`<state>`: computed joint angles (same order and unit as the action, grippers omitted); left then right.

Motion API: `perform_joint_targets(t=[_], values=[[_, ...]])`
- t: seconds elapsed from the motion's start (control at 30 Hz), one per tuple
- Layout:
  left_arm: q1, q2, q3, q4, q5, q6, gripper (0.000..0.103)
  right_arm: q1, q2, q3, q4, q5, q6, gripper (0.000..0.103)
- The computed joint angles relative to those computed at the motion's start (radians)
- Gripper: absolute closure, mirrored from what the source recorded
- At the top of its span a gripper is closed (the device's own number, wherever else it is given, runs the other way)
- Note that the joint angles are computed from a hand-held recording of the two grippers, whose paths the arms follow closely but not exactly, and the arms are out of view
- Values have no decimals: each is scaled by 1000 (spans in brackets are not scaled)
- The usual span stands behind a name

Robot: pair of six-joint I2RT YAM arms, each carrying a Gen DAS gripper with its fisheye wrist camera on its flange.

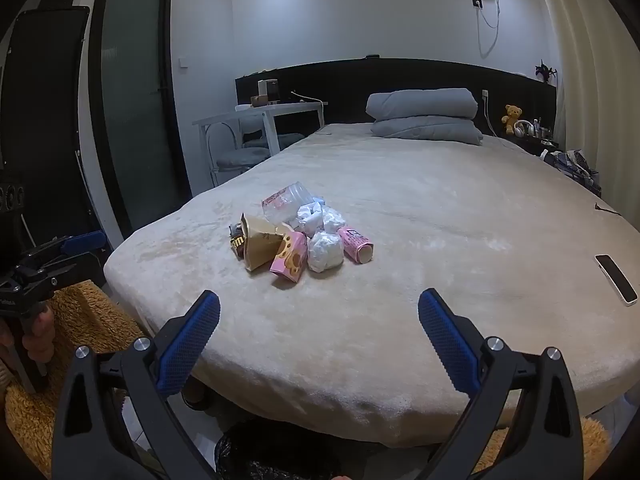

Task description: Collect trash

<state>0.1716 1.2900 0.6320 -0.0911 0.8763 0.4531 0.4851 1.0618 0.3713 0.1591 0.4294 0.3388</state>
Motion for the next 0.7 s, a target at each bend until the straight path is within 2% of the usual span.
perform_joint_targets(t=[0.2, 0.3, 0.43, 0.5, 0.7], values=[[36, 36, 12, -15, 50, 25, 6, 7, 3, 0, 8, 17, 0, 5], [3, 38, 24, -20, 15, 5, 6, 17, 13, 6, 6, 28, 6, 5], [3, 41, 26, -21, 21, 8, 6, 34, 3, 11, -14, 41, 22, 5], [0, 38, 25, -24, 17, 9, 6, 11, 27, 6, 18, 16, 11, 5], [-7, 42, 22, -19, 11, 14, 6, -4, 21, 3, 9, 3, 6, 5]])
